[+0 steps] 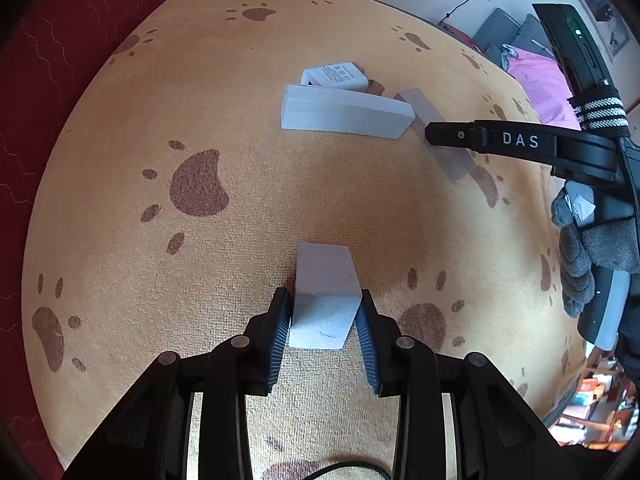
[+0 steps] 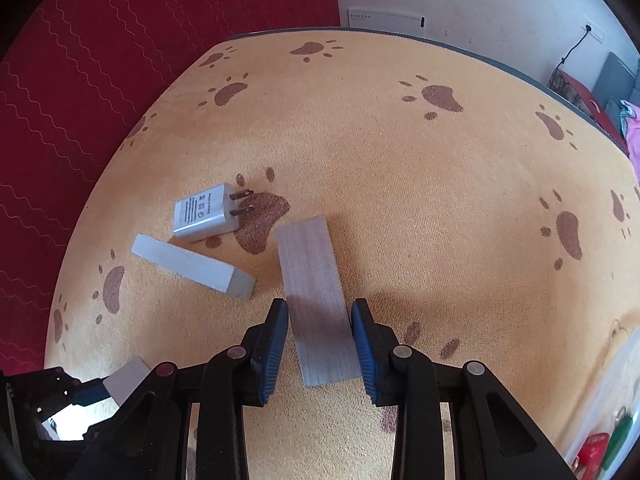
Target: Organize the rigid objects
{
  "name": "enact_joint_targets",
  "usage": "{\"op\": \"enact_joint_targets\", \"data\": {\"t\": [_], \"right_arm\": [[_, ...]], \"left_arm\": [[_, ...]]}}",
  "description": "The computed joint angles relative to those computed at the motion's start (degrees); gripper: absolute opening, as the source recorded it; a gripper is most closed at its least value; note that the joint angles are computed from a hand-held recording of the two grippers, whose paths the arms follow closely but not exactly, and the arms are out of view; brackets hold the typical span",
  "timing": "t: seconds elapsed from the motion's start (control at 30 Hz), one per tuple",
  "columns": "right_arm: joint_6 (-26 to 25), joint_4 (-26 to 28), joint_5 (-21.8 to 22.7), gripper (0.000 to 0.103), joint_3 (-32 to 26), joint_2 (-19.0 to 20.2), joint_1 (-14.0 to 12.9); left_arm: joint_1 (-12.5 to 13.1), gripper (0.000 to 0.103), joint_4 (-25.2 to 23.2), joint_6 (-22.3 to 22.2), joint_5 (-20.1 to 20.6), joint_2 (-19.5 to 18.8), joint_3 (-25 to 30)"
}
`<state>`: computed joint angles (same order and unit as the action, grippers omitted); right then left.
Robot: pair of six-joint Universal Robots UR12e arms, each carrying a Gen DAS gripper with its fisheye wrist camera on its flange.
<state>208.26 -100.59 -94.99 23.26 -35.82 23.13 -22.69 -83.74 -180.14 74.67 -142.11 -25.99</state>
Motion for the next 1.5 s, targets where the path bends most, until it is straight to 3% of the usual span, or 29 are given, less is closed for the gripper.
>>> {"op": "enact_joint_targets", "data": {"t": [0.33, 0.7, 0.93, 1.2, 1.5], "right_arm": [[-0.9, 2.9, -1.3, 0.034, -3.7, 1.9, 0.3], [7.7, -12.2, 5.5, 0.031, 18.6, -10.5, -0.5], [11.8, -18.8, 6.4, 0.031, 29.4, -16.9, -0.3], [11.0, -18.7, 5.3, 0.031, 36.5, -21.4, 0.6], [9.9, -18.0, 4.9, 0.031, 39.8, -23.3, 1.2]], "left_arm": [[-0.3, 0.033, 0.7, -1.6, 1.5, 0.8, -1.3], [0.0, 0.031, 3.1, -3.9, 0.3, 2.8, -4.1], [-0.7, 0.030, 3.9, -3.7, 0.1, 3.7, -5.1], [-2.1, 0.030, 4.0, -4.0, 1.5, 4.5, -6.6], [-3.2, 0.032, 4.0, -6.6, 5.8, 4.7, -7.9]]}}
